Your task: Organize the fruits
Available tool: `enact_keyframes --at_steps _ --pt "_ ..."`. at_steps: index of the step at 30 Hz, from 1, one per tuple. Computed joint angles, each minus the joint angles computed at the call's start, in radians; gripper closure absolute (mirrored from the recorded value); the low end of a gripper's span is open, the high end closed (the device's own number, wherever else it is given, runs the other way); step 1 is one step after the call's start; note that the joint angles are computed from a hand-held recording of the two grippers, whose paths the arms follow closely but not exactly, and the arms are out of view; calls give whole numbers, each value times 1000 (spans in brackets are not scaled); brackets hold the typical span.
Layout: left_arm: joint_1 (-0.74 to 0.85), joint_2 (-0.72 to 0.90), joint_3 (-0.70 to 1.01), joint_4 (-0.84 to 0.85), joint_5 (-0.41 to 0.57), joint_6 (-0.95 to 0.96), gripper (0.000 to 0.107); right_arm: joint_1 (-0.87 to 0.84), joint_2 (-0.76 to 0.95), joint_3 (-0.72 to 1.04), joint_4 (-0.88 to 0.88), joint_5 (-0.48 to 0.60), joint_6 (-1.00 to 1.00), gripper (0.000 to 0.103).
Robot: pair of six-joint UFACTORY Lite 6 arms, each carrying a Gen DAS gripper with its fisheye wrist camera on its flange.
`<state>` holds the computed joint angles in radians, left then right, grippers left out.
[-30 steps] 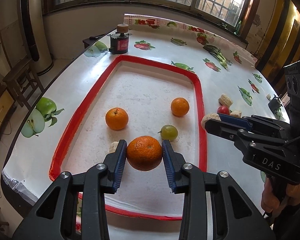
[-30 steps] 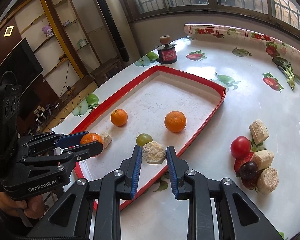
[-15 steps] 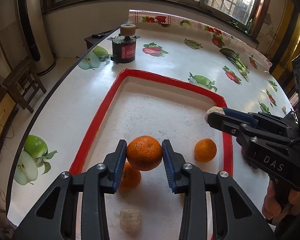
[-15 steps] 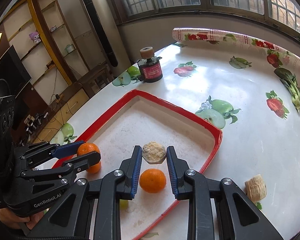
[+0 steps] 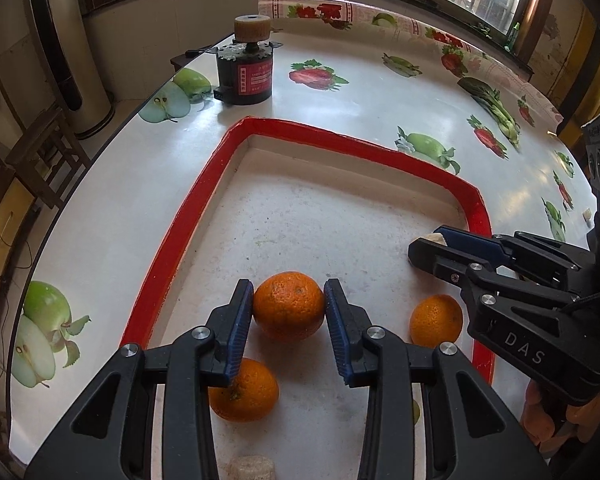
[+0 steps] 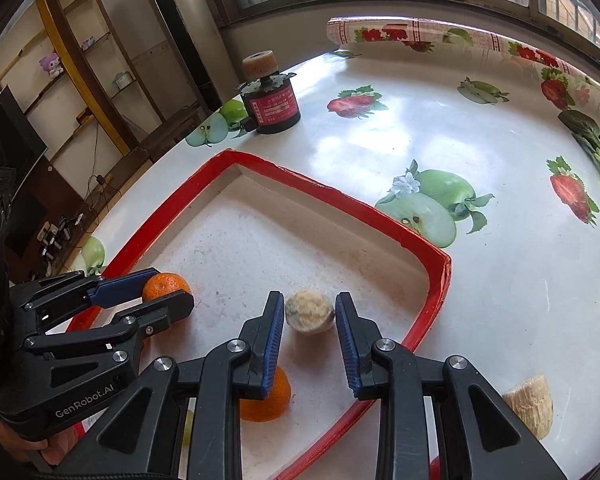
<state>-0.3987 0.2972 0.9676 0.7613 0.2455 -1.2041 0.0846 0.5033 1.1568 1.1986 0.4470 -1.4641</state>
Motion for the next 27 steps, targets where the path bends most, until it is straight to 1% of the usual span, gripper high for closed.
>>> enact_keyframes --at_steps 4,9,14,18,27 --pt "-15 10 10 39 28 -47 70 0 4 1 -1 3 -5 74" --pt "-26 -31 -21 111 44 -133 58 -9 -37 -35 17 -1 -33 62" --pt "-49 -96 -60 133 61 -171 58 -34 -133 -108 36 19 -77 59" --pt "-83 -148 -94 157 82 -214 58 -75 -242 -190 49 57 -110 53" --pt "-180 -262 -158 163 132 -281 58 -202 -463 -369 12 161 -146 52"
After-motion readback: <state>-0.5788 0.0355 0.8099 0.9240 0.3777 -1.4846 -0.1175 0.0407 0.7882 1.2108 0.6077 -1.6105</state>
